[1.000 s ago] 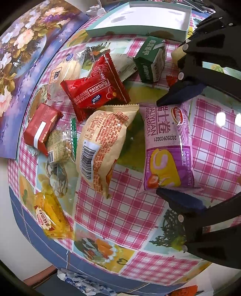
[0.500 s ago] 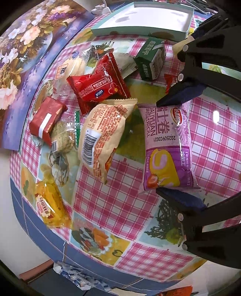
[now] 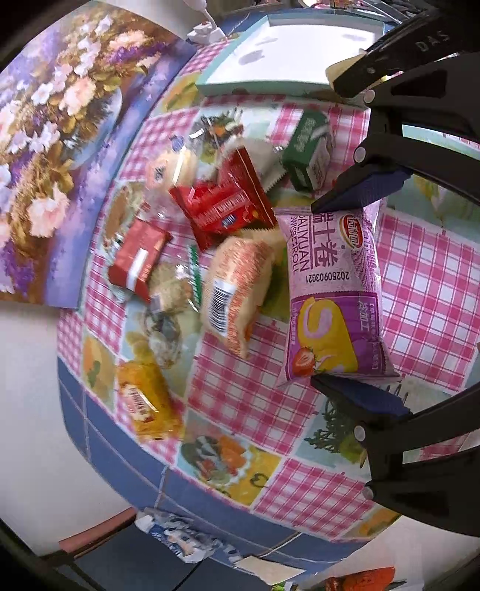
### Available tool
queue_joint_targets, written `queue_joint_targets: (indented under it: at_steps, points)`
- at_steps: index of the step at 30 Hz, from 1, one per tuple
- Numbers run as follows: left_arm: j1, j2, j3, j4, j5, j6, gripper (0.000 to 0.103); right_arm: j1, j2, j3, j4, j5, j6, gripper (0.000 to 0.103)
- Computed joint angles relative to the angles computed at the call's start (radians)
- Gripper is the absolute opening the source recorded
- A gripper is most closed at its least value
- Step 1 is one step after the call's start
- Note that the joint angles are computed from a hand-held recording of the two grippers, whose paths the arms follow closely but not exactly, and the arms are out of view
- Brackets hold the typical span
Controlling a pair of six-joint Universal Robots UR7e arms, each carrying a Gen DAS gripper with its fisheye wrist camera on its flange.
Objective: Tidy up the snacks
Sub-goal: 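Carry pink pack and jelly cup into the white tray and release both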
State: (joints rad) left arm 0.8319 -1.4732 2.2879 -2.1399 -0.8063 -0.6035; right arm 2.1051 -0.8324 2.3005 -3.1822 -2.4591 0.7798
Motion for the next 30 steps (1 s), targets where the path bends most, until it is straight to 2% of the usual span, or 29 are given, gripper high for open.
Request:
queue_joint_targets:
  at_steps: [5, 9, 13, 22, 27, 30]
  points:
    - [-0.053, 0.034, -0.022, -0.021, -0.005, 0.012, 0.084, -0.013, -0.032, -0.007, 0.018, -0.072, 0.005, 0.049]
    - [-0.09, 0.124, -0.055, -0.081, -0.009, 0.054, 0.084, -0.046, -0.079, 0.009, 0.026, -0.132, 0.024, 0.049]
    - [-0.118, 0.228, -0.1, -0.162, -0.049, 0.113, 0.084, -0.089, -0.13, 0.036, 0.031, -0.175, 0.042, 0.049]
    - [-0.158, 0.444, -0.18, -0.352, -0.116, 0.231, 0.084, -0.206, -0.228, 0.094, -0.029, -0.238, 0.033, 0.049]
    - [-0.169, 0.545, -0.179, -0.465, -0.149, 0.303, 0.084, -0.279, -0.262, 0.119, -0.086, -0.228, 0.016, 0.049]
    - [-0.174, 0.596, -0.178, -0.52, -0.159, 0.341, 0.084, -0.316, -0.276, 0.128, -0.148, -0.23, -0.022, 0.049]
